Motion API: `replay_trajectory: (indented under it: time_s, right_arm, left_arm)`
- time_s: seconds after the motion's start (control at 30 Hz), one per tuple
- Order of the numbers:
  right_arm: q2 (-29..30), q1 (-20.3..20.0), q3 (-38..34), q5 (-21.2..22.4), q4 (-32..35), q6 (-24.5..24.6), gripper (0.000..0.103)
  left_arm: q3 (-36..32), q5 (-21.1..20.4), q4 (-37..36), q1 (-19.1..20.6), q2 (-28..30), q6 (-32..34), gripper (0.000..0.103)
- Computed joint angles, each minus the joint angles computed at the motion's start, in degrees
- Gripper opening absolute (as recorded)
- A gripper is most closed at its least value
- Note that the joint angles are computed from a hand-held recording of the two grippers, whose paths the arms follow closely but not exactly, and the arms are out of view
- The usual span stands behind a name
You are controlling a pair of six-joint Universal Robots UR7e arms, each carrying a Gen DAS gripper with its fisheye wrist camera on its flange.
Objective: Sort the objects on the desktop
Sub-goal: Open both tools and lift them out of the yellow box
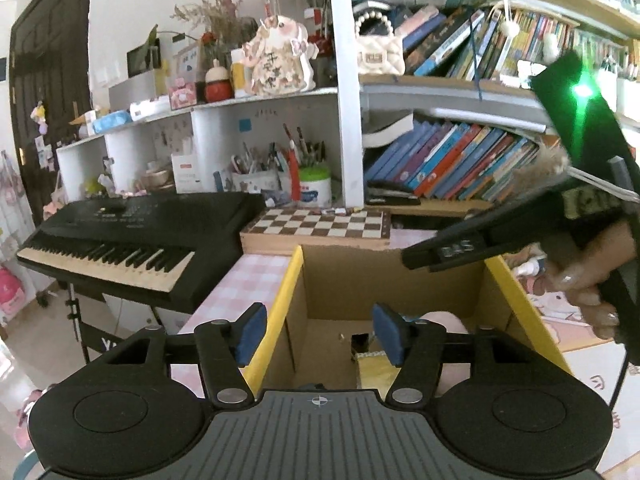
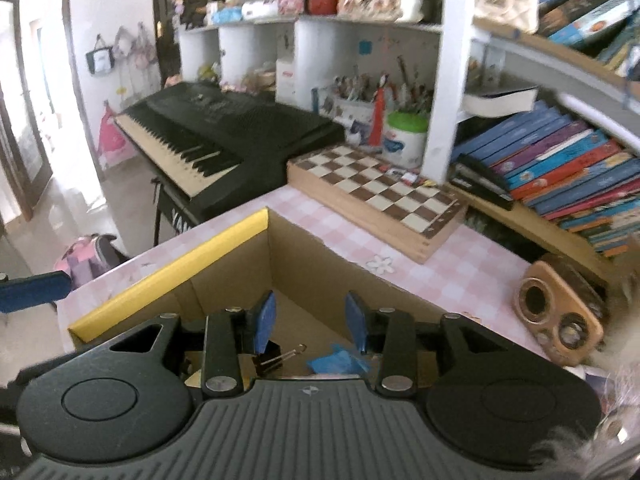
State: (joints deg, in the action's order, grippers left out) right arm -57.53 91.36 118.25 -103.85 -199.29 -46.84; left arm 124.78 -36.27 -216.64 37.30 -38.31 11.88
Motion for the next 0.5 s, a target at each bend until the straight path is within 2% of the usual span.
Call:
replay_trajectory:
  time_s: [0.1, 0.27, 0.5]
  right_arm:
    - [-2.0, -0.2, 3.5, 0.2, -5.3, 1.1, 0.036]
    - [-4.6, -0.7, 9.7, -0.6, -16.9, 3.5, 0.036]
    - [-8.1, -1.1, 18.5, -3.2, -27.0, 6.3, 0.036]
  left_arm:
    - [1.6, 0.0, -1.9, -1.0, -0.8, 0.3, 0.067]
    - [4.4, -0.5, -4.5, -2.5, -2.5, 0.0, 0.067]
    - [9.5, -2.1, -6.3, -4.9, -4.8, -2.4, 0.069]
